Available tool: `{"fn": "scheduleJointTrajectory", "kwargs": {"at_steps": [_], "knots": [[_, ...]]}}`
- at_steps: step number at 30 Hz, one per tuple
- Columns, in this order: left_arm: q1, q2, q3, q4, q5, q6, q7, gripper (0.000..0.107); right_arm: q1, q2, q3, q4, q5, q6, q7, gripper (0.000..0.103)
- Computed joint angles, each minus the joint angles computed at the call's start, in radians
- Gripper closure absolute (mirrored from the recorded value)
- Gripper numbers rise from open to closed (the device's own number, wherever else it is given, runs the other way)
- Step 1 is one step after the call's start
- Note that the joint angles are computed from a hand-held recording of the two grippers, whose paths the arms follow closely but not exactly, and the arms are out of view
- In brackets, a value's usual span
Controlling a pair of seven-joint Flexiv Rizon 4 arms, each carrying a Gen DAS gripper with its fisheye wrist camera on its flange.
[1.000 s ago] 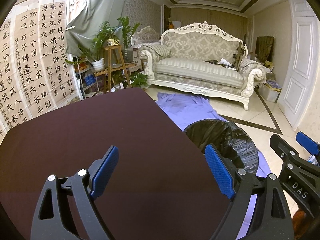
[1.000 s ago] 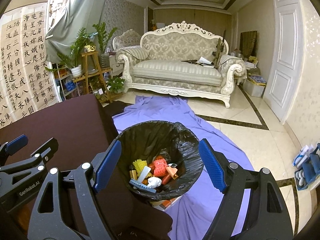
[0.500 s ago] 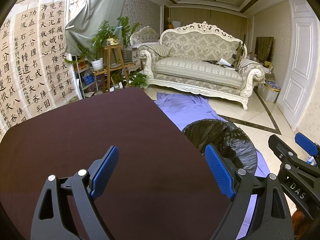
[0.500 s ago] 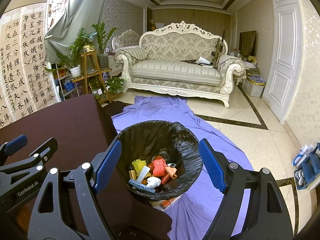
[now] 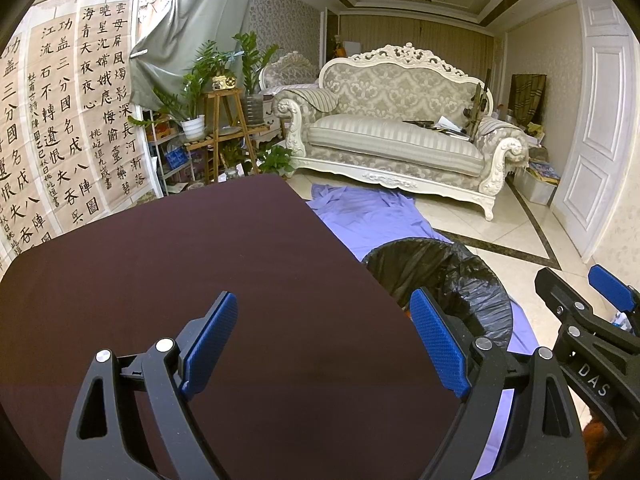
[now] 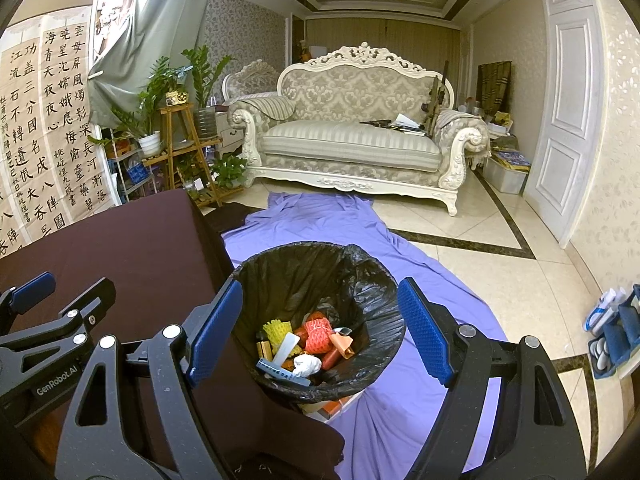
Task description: Collect trash
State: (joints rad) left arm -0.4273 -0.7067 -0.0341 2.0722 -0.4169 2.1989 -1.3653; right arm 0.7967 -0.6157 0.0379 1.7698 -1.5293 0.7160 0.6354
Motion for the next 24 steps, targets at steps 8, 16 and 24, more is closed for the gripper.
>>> {"fn": "scheduleJointTrajectory", "kwargs": {"at_steps": [8,16,24], "knots": [[-0.02,0.001,0.005,-0.003,-0.019,-0.006,0.004,0.021,0.0,0.0,0.0,0.0,0.0,0.0,0.001,0.025],[-0.03,0.002,0.007,-0.004,-0.031,-0.005,0.008,0.021,-0.002,0.0,0.001,0.001,-0.002,0.001,0.002,0.025],[-0.023,0.002,0.003,-0.005,-0.025,-0.008,0.006,0.021,-0.002,0.0,0.001,0.002,-0.003,0.001,0.003,0.025]]}}
